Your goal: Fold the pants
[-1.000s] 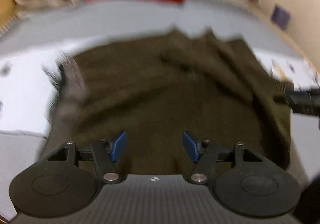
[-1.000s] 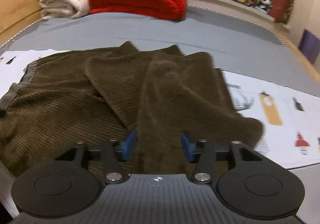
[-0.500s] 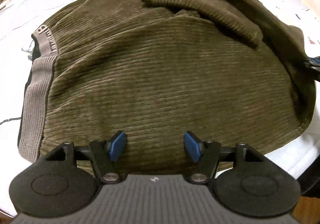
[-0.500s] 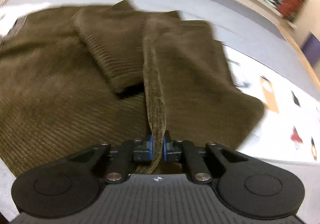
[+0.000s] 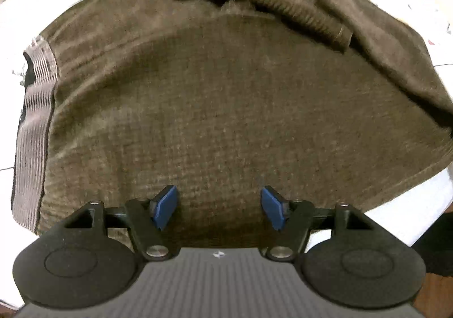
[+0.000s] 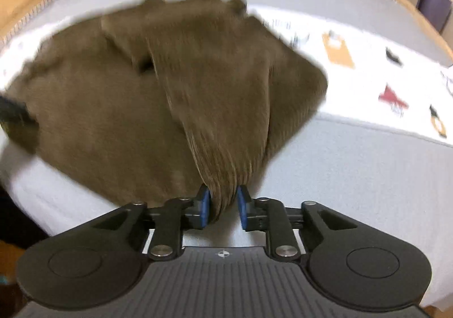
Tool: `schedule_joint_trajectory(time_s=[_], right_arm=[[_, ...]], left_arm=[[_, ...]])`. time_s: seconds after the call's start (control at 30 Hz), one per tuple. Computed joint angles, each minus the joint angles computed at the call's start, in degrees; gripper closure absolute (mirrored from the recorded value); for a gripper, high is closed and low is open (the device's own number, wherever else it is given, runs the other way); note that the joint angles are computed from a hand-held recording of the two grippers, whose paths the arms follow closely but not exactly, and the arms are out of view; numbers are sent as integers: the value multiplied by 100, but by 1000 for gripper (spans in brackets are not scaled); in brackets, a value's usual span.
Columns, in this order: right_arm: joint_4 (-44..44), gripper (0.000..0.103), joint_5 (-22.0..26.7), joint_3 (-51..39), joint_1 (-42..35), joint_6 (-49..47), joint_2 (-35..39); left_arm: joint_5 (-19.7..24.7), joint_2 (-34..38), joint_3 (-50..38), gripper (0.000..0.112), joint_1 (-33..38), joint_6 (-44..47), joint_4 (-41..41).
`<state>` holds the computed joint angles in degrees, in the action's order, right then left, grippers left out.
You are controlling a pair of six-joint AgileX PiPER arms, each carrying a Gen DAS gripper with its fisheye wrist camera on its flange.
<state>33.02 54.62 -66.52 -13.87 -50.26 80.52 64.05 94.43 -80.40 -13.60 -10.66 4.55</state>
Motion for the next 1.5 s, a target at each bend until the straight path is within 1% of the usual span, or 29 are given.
schedule_joint_trajectory(time_s=[0.03, 0.07, 0.13, 0.23, 0.3, 0.33, 0.37, 0.4, 0.43, 0.53, 0.6, 0.7, 0.73, 0.77, 0.83, 0.87, 0.93, 1.0, 1.1, 1.17, 1.2, 1.23, 1.27, 1.3, 1.33, 1.37, 1.4, 1.43, 1.5], right_arm=[[176, 75, -29, -75, -107, -72, -17], [341, 70, -123, -128, -123, -56, -64], [658, 69, -255, -256, -88, -56, -46], [825, 66, -799, -401, 287, 155, 88], [625, 61, -1238, -553, 722, 564, 321], [501, 60, -1506, -520, 957, 768, 435], [191, 60, -1576, -711, 1217, 1137, 655], [-138, 60, -1662, -1132, 1506, 1504, 1084], [-443, 59, -1683, -1394, 1767, 1803, 1302], [-1348, 56, -1835, -1759, 2390, 2481, 1747], [-2107, 56, -1897, -2030, 2834, 2932, 2101], [-3175, 56, -1857, -2439, 3299, 3712, 2583], [-3547, 56, -1940, -2492, 3422, 3965, 2724], [-3923, 58, -2014, -2578, 3535, 4266, 2857], [-4284, 80, -2136, -2695, 3631, 4570, 3031], [-4234, 96, -2173, -2660, 3591, 4526, 2988], [-3972, 96, -2438, -2389, 3391, 4374, 2682], [-3679, 96, -2716, -2162, 2986, 4364, 2303], [-2615, 96, -2868, -1995, 1850, 4182, 1795], [-1709, 96, -2859, -1863, 803, 4072, 1614], [-1448, 96, -2780, -1801, 253, 4216, 1596], [-1416, 96, -2705, -1738, -175, 4463, 1617], [-1613, 96, -2559, -1684, -633, 4927, 1690], [-1734, 96, -2220, -1725, -1072, 5251, 1867], [-1626, 96, -1753, -1867, -1421, 5345, 2113], [-1289, 96, -1201, -2012, -1845, 5414, 2423], [-872, 96, -854, -2053, -2196, 5419, 2654], [-521, 96, -660, -2027, -2461, 5363, 2814], [-252, 96, -670, -1933, -2635, 5039, 2880]], left_arm=[[53, 30, 8, 40, -7, 5, 14], [76, 48, 20, 40, -3, 56, 11], [72, 42, 31, 40, 0, 126, 0], [90, 47, 20, 40, 34, 180, -43], [80, 46, 29, 40, 18, 164, -21], [73, 36, 42, 39, 15, 169, -18], [75, 35, 41, 38, 8, 179, -16], [74, 28, 48, 37, 14, 212, -31], [58, 49, 38, 35, 26, 250, -63], [10, 44, 84, 31, 82, 489, -183], [-13, 24, 122, 31, 88, 573, -206], [-40, -34, 190, 30, 118, 642, -269], [-40, -55, 211, 30, 145, 676, -294], [-41, -68, 220, 30, 176, 715, -325], [-17, -81, 218, 30, 200, 729, -339], [-2, -67, 196, 30, 199, 715, -338], [22, -1, 116, 29, 173, 690, -288], [18, 32, 98, 29, 114, 618, -175], [-44, 31, 114, 29, -9, 414, -25], [-60, -22, 144, 29, -86, 303, 67], [-60, -49, 159, 29, -108, 264, 73], [-52, -67, 162, 29, -123, 244, 64], [-48, -74, 159, 29, -142, 232, 55], [-56, -94, 178, 29, -139, 250, 47], [-65, -100, 181, 29, -156, 232, 59], [-67, -103, 183, 29, -168, 211, 64], [-65, -87, 172, 29, -179, 193, 63], [-67, -65, 170, 29, -174, 187, 70], [-61, -54, 198, 29, -148, 151, 103]])
